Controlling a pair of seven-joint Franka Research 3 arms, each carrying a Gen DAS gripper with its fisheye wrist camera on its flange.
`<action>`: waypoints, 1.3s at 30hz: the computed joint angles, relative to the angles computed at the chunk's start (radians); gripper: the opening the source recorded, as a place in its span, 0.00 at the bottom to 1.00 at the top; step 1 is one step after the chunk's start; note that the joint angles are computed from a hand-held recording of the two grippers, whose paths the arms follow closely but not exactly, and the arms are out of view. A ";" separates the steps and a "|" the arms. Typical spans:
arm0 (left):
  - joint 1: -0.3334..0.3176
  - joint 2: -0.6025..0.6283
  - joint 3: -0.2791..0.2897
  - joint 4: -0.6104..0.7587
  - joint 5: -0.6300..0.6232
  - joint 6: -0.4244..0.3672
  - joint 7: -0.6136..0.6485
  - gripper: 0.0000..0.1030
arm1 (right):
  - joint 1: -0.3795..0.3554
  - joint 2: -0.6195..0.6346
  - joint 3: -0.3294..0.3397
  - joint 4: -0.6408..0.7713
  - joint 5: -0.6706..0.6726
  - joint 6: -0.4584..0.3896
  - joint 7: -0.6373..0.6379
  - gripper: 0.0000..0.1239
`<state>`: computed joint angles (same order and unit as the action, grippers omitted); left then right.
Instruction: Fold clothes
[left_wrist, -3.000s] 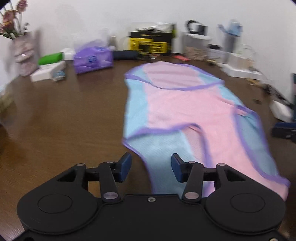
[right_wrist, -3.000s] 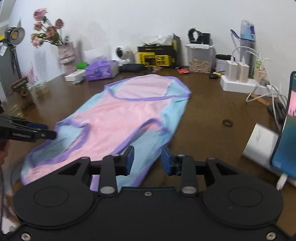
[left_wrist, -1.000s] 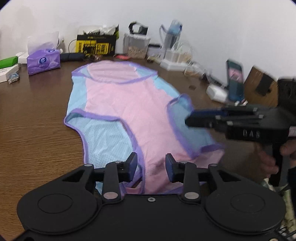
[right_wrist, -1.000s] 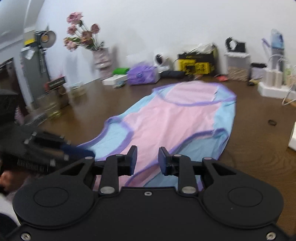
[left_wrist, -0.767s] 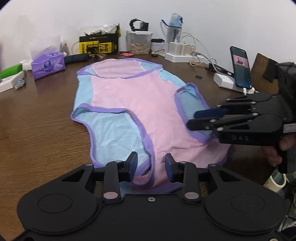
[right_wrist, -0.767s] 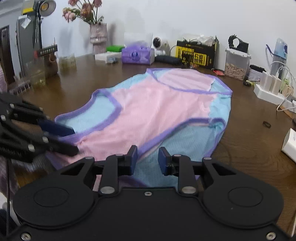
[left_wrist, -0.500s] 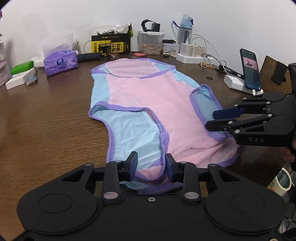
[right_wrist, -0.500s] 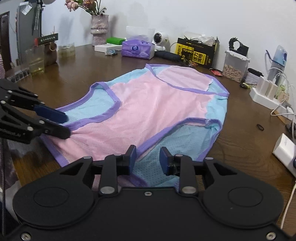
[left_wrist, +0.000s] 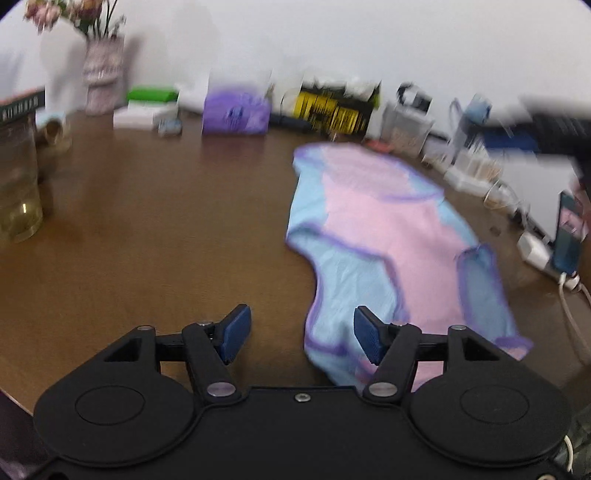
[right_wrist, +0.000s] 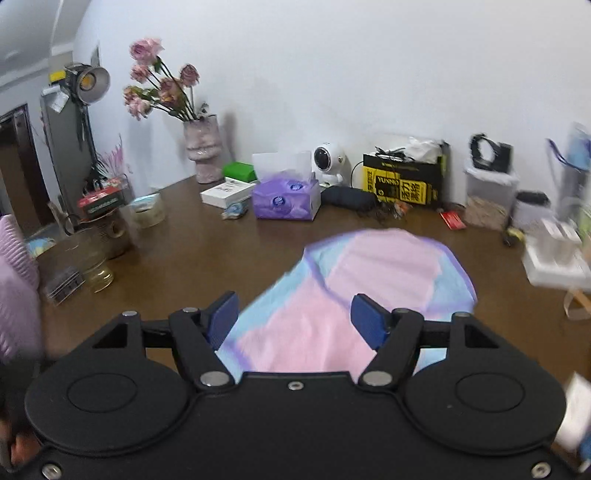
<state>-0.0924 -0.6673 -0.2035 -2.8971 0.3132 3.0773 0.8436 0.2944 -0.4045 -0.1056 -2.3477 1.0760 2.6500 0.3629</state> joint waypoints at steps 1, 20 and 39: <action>-0.009 0.010 0.007 0.008 0.000 -0.006 0.007 0.59 | 0.022 0.071 0.018 0.060 -0.012 0.033 0.060 0.59; -0.263 0.036 0.277 0.004 -0.229 -0.026 0.329 0.07 | -0.011 0.740 0.185 0.610 -0.745 0.101 0.710 0.05; -0.755 0.142 0.610 0.059 -0.229 0.201 0.425 0.04 | -0.153 0.639 0.147 0.534 -0.437 0.170 0.579 0.11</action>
<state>-0.8477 -0.5250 0.4061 -2.8380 0.0846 3.2784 1.2687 0.1411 0.2348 0.0416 -1.8135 0.6386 2.8201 0.9423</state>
